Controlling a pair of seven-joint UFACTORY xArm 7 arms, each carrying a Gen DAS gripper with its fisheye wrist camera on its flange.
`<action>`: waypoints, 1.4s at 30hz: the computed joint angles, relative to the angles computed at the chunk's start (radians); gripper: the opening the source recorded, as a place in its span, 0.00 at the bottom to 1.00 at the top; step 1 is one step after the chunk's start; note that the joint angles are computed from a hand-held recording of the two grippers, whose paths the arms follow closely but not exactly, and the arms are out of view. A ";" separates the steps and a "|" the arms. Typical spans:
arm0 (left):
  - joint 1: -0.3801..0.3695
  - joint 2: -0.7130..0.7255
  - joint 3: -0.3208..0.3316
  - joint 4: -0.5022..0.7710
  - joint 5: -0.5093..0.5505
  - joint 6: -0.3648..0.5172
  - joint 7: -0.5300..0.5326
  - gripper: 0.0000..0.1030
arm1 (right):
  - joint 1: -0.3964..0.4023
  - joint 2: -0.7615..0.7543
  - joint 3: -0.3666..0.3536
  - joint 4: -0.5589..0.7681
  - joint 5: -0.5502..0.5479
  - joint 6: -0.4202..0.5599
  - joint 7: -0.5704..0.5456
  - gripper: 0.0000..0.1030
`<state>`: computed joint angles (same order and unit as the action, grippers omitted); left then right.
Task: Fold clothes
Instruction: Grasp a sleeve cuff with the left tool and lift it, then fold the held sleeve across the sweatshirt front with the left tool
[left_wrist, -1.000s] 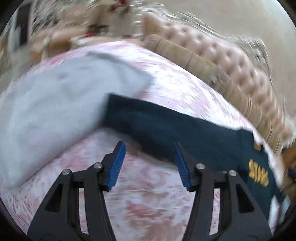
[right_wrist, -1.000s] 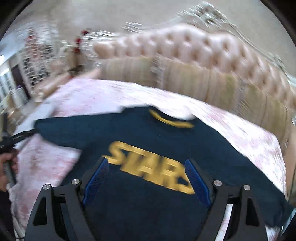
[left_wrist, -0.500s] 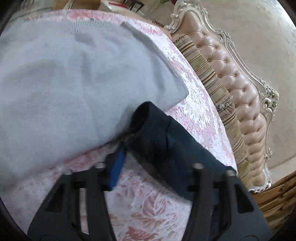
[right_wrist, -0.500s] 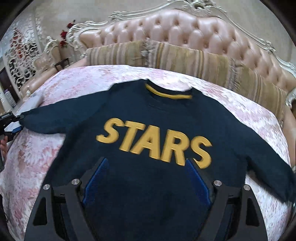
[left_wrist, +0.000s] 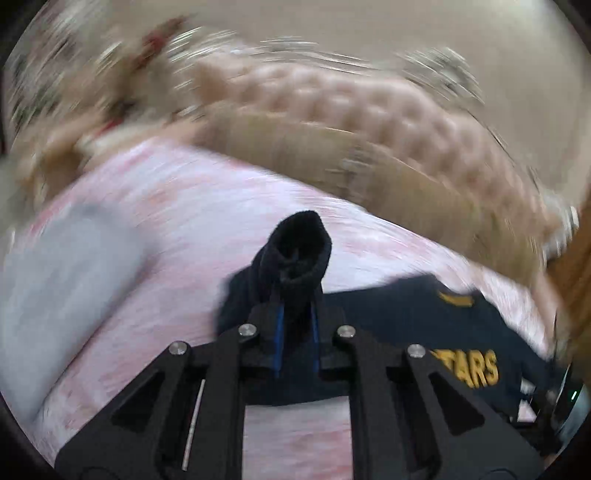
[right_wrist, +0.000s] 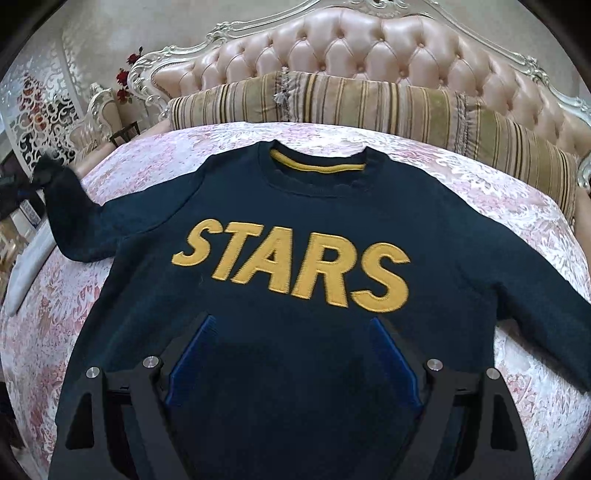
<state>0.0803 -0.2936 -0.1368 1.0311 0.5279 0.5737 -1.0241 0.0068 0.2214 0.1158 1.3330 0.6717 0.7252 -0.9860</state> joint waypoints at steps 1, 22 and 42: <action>-0.013 0.073 -0.033 0.079 0.024 0.023 0.014 0.13 | -0.005 0.006 -0.003 0.007 0.005 0.006 0.003 0.83; -0.292 0.298 0.046 0.148 -0.148 -0.182 0.145 0.56 | -0.064 0.080 0.001 0.124 0.007 0.062 0.061 0.83; -0.024 -0.001 -0.030 -0.252 0.101 -0.471 -0.107 0.56 | 0.114 0.335 0.035 0.453 -0.306 0.148 0.442 0.83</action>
